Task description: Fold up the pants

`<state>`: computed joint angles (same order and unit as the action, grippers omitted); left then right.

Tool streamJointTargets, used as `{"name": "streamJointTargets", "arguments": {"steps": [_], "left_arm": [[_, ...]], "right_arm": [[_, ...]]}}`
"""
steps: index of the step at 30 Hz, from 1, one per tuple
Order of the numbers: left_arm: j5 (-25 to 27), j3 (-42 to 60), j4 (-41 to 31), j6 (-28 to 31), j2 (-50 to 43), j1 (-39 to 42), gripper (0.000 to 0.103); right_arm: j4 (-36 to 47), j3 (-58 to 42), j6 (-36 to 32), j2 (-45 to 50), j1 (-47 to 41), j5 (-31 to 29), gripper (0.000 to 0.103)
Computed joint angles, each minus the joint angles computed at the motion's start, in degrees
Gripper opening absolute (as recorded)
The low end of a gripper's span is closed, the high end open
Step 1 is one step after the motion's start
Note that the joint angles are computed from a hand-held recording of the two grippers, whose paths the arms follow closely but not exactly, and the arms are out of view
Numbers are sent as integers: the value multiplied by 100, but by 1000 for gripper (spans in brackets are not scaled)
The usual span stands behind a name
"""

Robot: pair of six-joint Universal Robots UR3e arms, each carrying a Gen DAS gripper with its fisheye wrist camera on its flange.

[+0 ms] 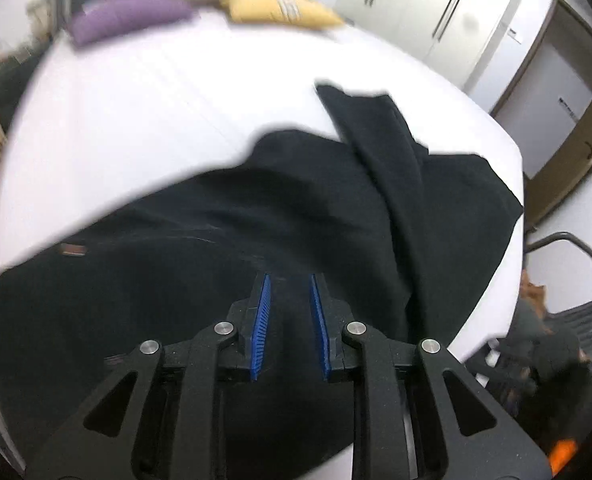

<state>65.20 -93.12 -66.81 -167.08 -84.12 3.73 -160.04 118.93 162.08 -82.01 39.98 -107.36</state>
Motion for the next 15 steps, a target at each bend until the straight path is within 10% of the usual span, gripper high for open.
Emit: {"name": "streamJointTargets", "arguments": {"steps": [9,15], "left_arm": [[212,-839,1024,-178,-315,-278,19],[174,-1096,1227,-301,-194,-244,19]], "right_arm": [[1773,201,206,-2230,-2823,2819,50],[3044,-2916,1008,-90,-4280,3269,58]]}}
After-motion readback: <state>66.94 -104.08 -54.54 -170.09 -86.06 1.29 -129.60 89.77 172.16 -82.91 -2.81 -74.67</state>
